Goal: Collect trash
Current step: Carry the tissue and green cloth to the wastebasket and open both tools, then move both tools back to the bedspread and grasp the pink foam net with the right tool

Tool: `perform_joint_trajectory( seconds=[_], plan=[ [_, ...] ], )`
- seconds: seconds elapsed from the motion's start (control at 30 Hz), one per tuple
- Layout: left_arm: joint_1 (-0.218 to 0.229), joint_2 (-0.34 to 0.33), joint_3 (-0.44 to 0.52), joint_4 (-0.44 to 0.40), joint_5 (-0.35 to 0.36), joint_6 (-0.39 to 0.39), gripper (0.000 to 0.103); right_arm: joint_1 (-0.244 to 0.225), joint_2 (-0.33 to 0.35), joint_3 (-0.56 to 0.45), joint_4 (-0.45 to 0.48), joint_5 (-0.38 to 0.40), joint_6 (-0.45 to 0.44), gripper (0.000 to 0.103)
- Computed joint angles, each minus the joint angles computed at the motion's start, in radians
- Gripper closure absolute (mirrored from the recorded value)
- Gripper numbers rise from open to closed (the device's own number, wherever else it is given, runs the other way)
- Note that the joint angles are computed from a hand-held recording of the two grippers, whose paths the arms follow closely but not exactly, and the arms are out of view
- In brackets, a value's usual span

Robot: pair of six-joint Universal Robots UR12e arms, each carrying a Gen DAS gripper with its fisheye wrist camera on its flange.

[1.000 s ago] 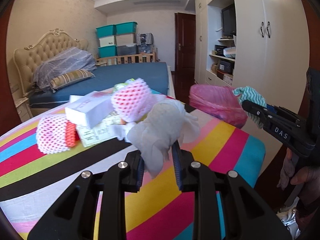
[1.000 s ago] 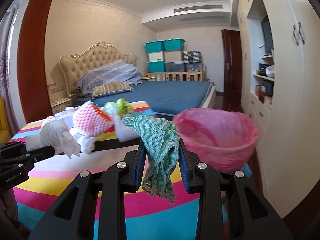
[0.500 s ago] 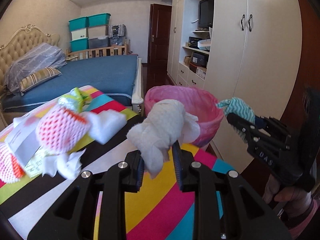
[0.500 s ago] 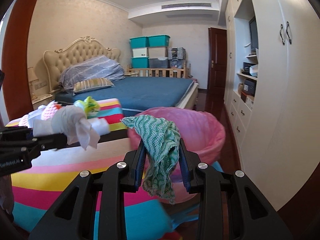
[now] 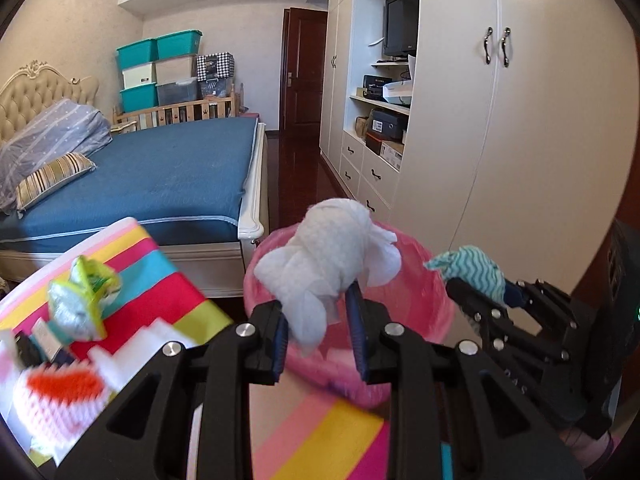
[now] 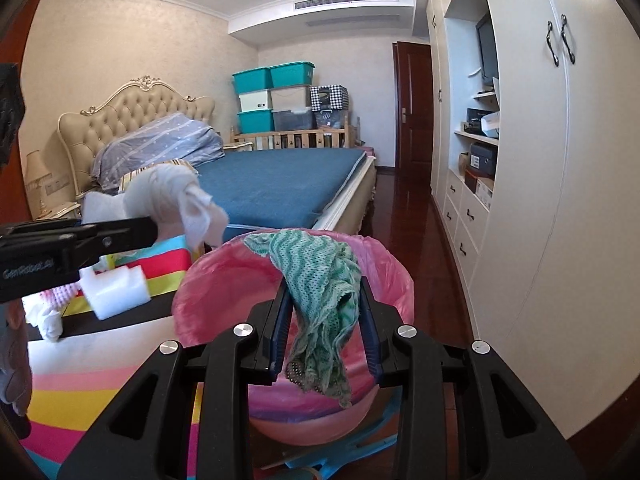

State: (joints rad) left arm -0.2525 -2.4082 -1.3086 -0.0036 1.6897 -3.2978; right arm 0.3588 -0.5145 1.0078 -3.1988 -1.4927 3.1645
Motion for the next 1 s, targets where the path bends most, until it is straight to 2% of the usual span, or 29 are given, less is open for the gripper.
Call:
perform_joint_trajectory(
  seconds=[0.1,0.17,0.2,0.23,0.27,0.37,0.43,0.57,0.67,0.87,1.0],
  plan=[
    [0.011,-0.030,0.058,-0.042,-0.044,-0.021,0.072,-0.004,0.029,-0.052,0.027,0.028,-0.031,0.066],
    [0.012,-0.048,0.089,-0.051,-0.027,-0.040,0.060,-0.004,0.049,-0.082,0.023,0.042,-0.064,0.050],
    [0.013,-0.053,0.097,-0.049,-0.020,-0.050,0.041,-0.004,0.055,-0.089,0.023,0.039,-0.075,0.033],
    [0.012,-0.057,0.100,-0.040,0.003,-0.063,0.027,-0.004,0.055,-0.090,0.019,0.037,-0.080,0.030],
    [0.011,-0.056,0.095,-0.028,0.028,-0.075,0.025,-0.005,0.054,-0.084,0.005,0.040,-0.093,0.030],
    [0.017,-0.037,0.056,-0.003,0.035,-0.101,0.020,-0.006,0.040,-0.047,-0.037,0.028,-0.114,0.030],
    [0.017,-0.019,0.020,0.016,0.064,-0.138,0.012,-0.007,0.024,-0.011,-0.065,0.024,-0.115,0.030],
    [0.010,0.019,-0.070,0.077,0.122,-0.173,0.005,-0.009,-0.012,0.071,-0.127,0.030,-0.108,0.030],
    [0.006,0.046,-0.128,0.096,0.127,-0.155,0.005,-0.005,-0.035,0.113,-0.150,0.039,-0.092,0.030],
    [-0.005,0.098,-0.253,0.147,0.170,-0.081,0.005,0.011,-0.053,0.141,-0.141,0.046,-0.094,0.030],
    [0.002,0.144,-0.360,0.189,0.194,-0.067,0.005,0.027,-0.059,0.142,-0.100,0.061,-0.097,0.030]
  ],
)
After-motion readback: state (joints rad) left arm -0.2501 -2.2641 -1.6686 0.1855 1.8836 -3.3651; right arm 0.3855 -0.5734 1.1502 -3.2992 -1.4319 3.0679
